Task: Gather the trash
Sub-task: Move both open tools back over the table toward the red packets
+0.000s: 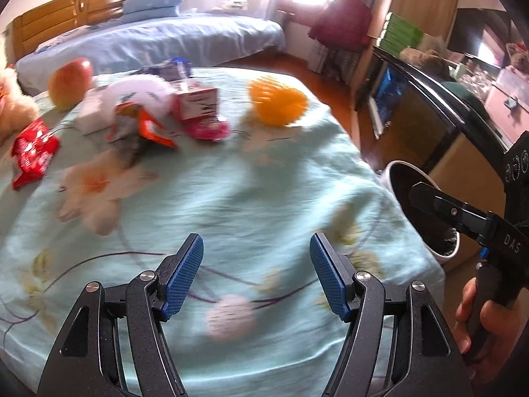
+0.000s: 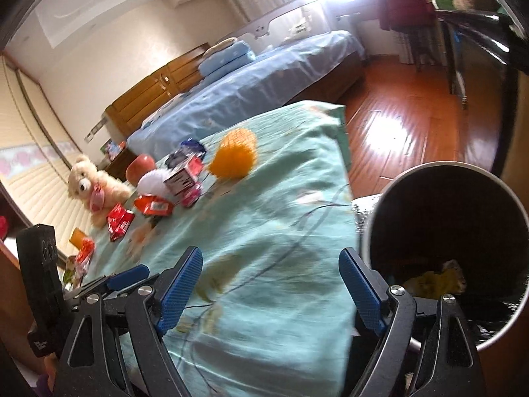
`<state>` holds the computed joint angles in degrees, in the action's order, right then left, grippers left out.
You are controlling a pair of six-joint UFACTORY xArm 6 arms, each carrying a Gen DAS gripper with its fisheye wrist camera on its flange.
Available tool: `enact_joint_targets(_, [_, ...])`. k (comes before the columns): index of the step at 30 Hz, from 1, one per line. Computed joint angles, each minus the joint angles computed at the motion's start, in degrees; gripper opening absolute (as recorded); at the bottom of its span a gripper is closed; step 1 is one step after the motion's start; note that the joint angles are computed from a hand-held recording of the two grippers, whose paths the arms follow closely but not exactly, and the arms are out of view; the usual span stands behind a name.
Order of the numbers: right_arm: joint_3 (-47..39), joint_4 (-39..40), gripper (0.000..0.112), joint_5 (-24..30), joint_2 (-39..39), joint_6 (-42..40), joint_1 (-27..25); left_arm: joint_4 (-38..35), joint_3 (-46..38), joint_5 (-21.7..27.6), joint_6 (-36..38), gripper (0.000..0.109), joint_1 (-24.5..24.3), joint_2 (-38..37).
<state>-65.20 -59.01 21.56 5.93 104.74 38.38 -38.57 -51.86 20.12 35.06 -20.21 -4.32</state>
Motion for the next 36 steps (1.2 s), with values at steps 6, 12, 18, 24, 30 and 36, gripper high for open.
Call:
enact_joint_targets(6, [-5.7, 4.1, 0.086, -1.9, 5.4, -5.4, 0.6, 2.5, 1.2, -1.6, -1.3, 0.068, 3.6, -0.2])
enact_joint_targets(12, [-12.7, 11.0, 0.086, -3.4, 11.7, -13.7, 1.7, 4.2, 1.3, -2.7, -2.4, 0.068, 7.4, 0.2])
enact_joint_targets(18, [-20.6, 19.5, 0.086, -3.6, 18.3, -23.5, 3.0, 4.7, 0.3, -2.8, -2.3, 0.068, 11.4, 1.3])
enact_joint_targets(24, [-30.3, 28.3, 0.086, -2.2, 25.3, -33.5, 4.1, 7.2, -2.5, -2.4, -2.9, 0.068, 14.2, 4.0])
enact_joint_targets(30, [-40.5, 33.5, 0.086, 0.9, 32.2, -40.2, 4.7, 10.1, -7.2, -3.1, -3.9, 0.068, 17.0, 8.4])
enact_joint_targets(36, [-54.6, 38.4, 0.086, 6.8, 41.1, -46.8, 4.9, 12.7, -13.7, -2.0, -6.7, 0.081, 19.5, 13.7])
